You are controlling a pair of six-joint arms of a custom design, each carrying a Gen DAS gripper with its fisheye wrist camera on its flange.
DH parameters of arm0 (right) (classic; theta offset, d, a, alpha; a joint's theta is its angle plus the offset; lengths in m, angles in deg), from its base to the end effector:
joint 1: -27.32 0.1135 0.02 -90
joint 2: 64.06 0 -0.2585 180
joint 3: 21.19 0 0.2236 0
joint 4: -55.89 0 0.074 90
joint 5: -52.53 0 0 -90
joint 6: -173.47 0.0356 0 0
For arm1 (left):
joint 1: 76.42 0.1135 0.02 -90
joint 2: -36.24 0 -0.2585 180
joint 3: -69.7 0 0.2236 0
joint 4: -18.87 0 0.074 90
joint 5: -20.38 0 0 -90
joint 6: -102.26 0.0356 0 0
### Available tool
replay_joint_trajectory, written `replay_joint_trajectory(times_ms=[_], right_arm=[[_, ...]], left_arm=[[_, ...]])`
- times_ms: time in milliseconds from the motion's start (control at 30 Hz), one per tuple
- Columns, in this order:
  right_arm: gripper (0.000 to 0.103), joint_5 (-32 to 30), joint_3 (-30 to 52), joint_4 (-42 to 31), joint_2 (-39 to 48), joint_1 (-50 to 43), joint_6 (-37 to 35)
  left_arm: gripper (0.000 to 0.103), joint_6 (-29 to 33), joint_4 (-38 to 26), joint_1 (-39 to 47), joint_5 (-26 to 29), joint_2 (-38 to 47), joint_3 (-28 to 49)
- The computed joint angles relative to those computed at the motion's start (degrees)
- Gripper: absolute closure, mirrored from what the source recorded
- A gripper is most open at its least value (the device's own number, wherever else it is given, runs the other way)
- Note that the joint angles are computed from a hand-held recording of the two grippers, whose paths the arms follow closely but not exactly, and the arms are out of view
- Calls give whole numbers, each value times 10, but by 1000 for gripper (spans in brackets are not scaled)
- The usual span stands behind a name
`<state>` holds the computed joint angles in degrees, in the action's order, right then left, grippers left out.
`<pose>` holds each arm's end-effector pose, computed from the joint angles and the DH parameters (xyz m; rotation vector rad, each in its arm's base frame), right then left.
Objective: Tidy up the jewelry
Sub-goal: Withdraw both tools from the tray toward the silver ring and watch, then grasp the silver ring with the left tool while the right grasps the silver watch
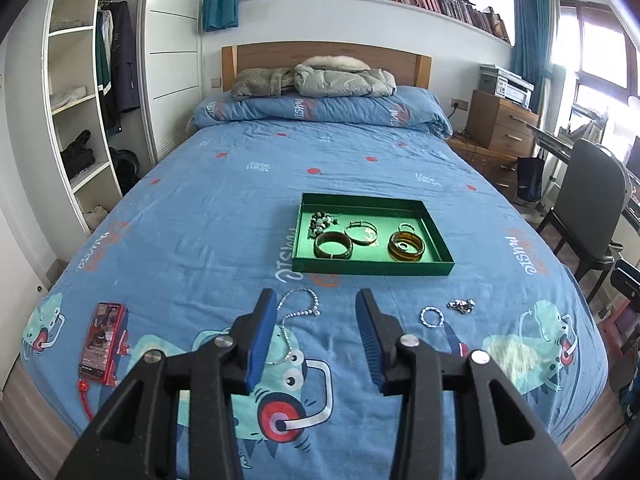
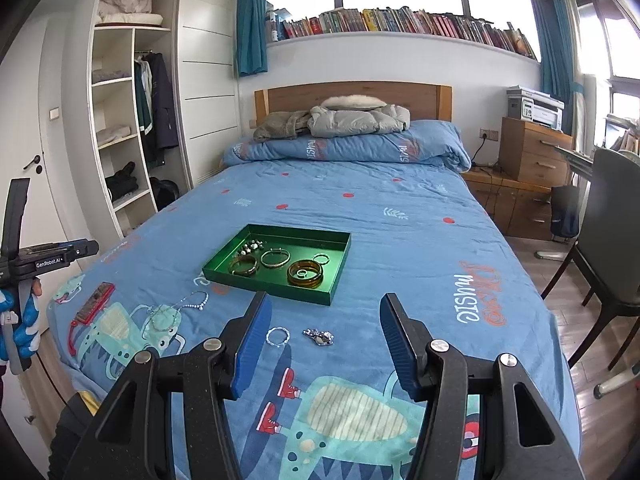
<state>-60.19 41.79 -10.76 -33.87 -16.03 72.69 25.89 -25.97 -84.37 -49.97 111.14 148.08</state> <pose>0.0627 -0.0403 0.3051 0.3732 2.0802 -0.1339 0.2524 -0.0473 0.3056 0.5963 2.1848 -0.3400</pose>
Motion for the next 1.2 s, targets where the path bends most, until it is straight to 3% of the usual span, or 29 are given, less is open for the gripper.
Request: replay_joint_trajectory(times_ms=[200,367,600,767,900,1200], right_arm=[[47,-1,-85,64,15,-5,-16],[47,45,-186,180,37,57,8],[47,88,-291,426,234,138,9],[47,84,-301,586,401,156,-6],[46,79,-280,661,507,163,-25],[46,66,-195,699,652,170,-46]], left_arm=[[61,-45,100,-69,-30,45,-78],[61,-71,216,-122,-42,115,-139],[61,-79,311,-166,-42,248,-145],[61,-75,325,-186,-45,310,-111],[61,-73,323,-199,-55,351,-78],[62,-65,353,-219,-85,386,-67]])
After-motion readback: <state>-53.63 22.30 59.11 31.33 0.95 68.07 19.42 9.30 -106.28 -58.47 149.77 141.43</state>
